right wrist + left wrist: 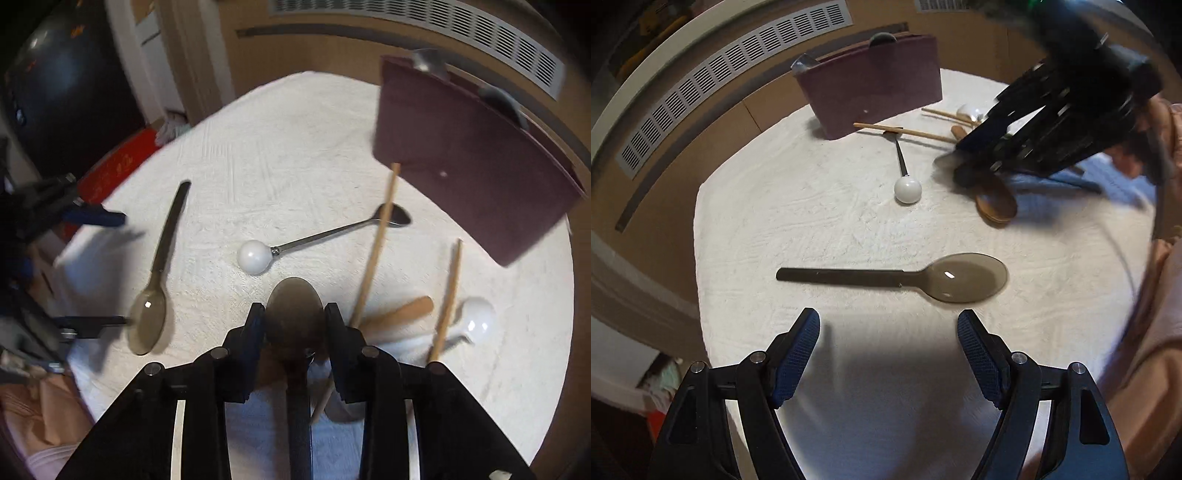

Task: Organize utensils
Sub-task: 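Grasp a translucent brown spoon by its handle with the right tool, then grasp the other translucent brown spoon with the left tool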

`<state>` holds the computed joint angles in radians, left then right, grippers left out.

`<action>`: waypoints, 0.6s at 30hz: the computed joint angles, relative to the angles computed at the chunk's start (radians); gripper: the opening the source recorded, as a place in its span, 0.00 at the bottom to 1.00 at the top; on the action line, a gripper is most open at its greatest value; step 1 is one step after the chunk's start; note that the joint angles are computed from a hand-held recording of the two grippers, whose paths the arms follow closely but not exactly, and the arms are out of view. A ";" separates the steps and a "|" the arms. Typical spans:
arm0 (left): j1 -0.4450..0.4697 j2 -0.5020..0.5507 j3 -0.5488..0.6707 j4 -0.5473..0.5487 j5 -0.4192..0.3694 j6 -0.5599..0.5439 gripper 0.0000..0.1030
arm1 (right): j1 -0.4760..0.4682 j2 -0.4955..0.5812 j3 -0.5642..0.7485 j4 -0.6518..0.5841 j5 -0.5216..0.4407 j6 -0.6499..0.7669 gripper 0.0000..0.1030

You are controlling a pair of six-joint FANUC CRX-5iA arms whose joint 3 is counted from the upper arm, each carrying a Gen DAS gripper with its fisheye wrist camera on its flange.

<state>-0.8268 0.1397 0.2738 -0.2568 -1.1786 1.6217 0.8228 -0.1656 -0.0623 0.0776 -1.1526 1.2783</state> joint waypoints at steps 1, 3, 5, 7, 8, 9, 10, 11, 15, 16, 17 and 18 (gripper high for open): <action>0.005 0.009 0.003 0.002 0.016 0.001 0.76 | -0.007 -0.022 -0.006 -0.010 0.004 -0.017 0.28; 0.019 0.027 0.015 0.016 0.052 0.015 0.76 | -0.008 -0.071 -0.028 -0.003 0.018 -0.062 0.28; 0.022 0.060 0.055 -0.008 0.062 0.051 0.76 | -0.010 -0.123 -0.054 0.020 0.038 -0.116 0.29; 0.031 0.092 0.098 -0.033 0.075 0.100 0.76 | -0.011 -0.163 -0.078 0.046 0.052 -0.165 0.29; 0.053 0.108 0.116 0.003 0.077 0.096 0.76 | -0.005 -0.178 -0.094 0.077 0.055 -0.200 0.29; 0.077 0.115 0.117 0.065 0.088 0.069 0.76 | 0.003 -0.192 -0.111 0.112 0.054 -0.233 0.29; 0.112 0.115 0.101 0.165 0.112 0.012 0.76 | 0.010 -0.204 -0.125 0.136 0.051 -0.258 0.29; 0.146 0.113 0.079 0.268 0.130 -0.055 0.76 | 0.017 -0.219 -0.141 0.157 0.047 -0.283 0.29; 0.197 0.116 0.058 0.374 0.142 -0.129 0.83 | -0.001 -0.269 -0.179 0.151 0.043 -0.336 0.29; 0.206 0.117 0.057 0.372 0.136 -0.114 0.83 | -0.010 -0.278 -0.187 0.147 0.045 -0.344 0.29; 0.220 0.118 0.049 0.388 0.129 -0.106 0.83 | -0.003 -0.284 -0.197 0.156 0.046 -0.367 0.29; 0.239 0.116 0.032 0.420 0.125 -0.098 0.83 | 0.001 -0.288 -0.201 0.159 0.044 -0.384 0.29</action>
<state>-0.5880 0.2556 0.3053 0.1635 -1.0539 1.5234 0.8233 -0.4534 -0.2638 0.2370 -1.1084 0.8943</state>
